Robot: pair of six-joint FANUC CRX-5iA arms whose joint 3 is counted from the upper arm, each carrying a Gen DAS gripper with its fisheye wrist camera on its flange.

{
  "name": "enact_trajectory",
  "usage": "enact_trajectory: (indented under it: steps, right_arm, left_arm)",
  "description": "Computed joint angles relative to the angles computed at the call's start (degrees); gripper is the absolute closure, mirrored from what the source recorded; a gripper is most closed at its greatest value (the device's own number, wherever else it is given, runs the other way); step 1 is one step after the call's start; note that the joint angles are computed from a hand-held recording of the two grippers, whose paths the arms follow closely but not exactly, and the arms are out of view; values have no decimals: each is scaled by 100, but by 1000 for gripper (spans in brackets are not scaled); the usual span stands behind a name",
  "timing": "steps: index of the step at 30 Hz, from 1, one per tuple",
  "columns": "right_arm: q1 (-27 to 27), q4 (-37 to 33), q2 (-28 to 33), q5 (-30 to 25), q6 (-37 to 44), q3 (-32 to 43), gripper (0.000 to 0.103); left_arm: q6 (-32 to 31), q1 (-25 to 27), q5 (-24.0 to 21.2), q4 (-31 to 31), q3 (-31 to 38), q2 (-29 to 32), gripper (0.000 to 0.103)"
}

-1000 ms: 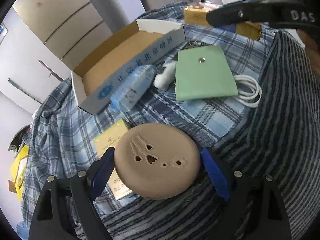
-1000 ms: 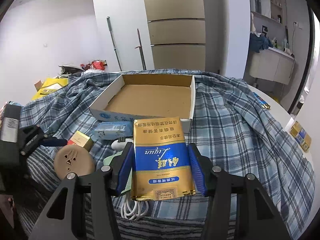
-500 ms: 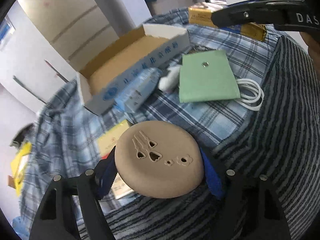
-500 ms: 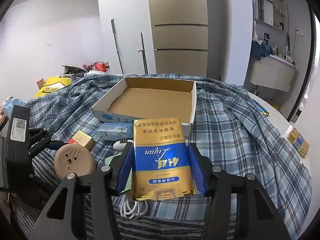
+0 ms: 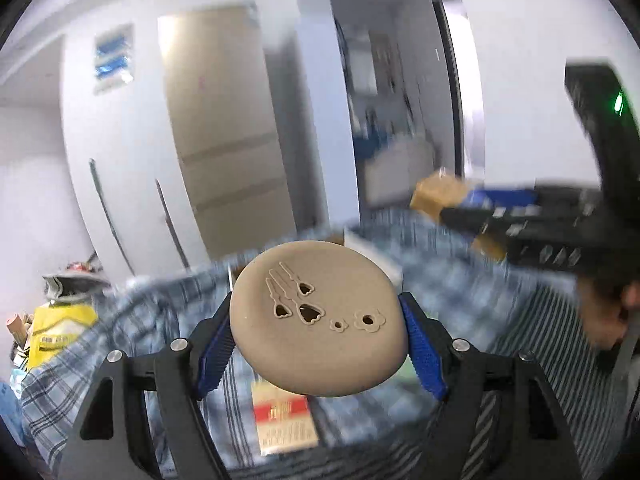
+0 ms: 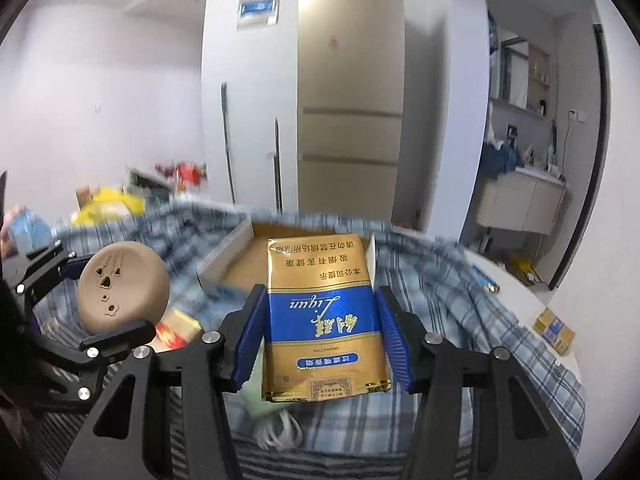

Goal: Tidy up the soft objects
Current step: 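Lift the gold pack with the right gripper while the left gripper grasps the tan round pad, then lower the gold pack into the cardboard box while the left gripper drops the tan pad in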

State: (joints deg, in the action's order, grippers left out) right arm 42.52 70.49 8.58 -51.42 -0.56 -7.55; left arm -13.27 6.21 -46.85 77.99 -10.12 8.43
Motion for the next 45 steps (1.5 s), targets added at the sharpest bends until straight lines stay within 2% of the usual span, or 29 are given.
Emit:
enact_trajectory:
  steps: [3, 6, 9, 11, 15, 16, 18, 20, 25, 27, 28, 33, 36, 38, 41, 45]
  right_arm:
    - [-53, 628, 127, -250, -362, 147, 50]
    - [-210, 889, 288, -261, -589, 414, 50]
    - [-447, 1067, 516, -146, -827, 763, 50]
    - [-609, 1073, 782, -122, -693, 1158, 50]
    - [-912, 1394, 1143, -87, -1048, 1467, 50]
    - [-954, 1472, 1185, -66, -1163, 1445, 50]
    - [-1091, 1437, 1236, 259, -1191, 1382, 49]
    - [-1176, 1190, 1364, 479, -978, 1408, 49]
    - [-1208, -235, 1701, 669, 176, 1749, 49]
    - [-1232, -800, 1766, 740, 525, 1859, 49]
    - [-1235, -1028, 1771, 754, 674, 1882, 49]
    - [-1325, -2151, 1829, 843, 1374, 2149, 49]
    - [-1350, -2677, 1866, 966, 1707, 2258, 49]
    - [-1345, -2787, 1872, 1003, 1733, 2255, 49]
    - [-1320, -2459, 1887, 918, 1471, 2172, 49]
    - [-1328, -2717, 1980, 977, 1779, 2341, 49]
  left_arm:
    - [-169, -214, 229, 773, -28, -41, 25]
    - [-203, -412, 387, 1209, 220, 115, 24]
    - [-435, -787, 974, 1852, 536, 358, 24]
    - [-285, -905, 1118, 2054, 844, 609, 24]
    - [-306, -1108, 1485, 2316, 1272, 1060, 24]
    - [-118, -1101, 1537, 2147, 1392, 1178, 24]
    - [732, -965, 1475, 1284, 1781, 1491, 23]
    - [1067, -957, 1610, 884, 1982, 1706, 23]
    - [2065, -774, 1442, -420, 2455, 2185, 23]
    - [1998, -813, 1717, -356, 2462, 2286, 23]
    - [2199, -763, 1638, -580, 2588, 2367, 23]
    - [4066, -433, 333, -2286, 3915, 3105, 23]
    - [4716, -378, -190, -2863, 4557, 3473, 22]
    - [4953, -352, -452, -3016, 4863, 3648, 22]
    - [5108, -345, -519, -3108, 4933, 3687, 21]
    - [5396, -358, -918, -3547, 5406, 3875, 18]
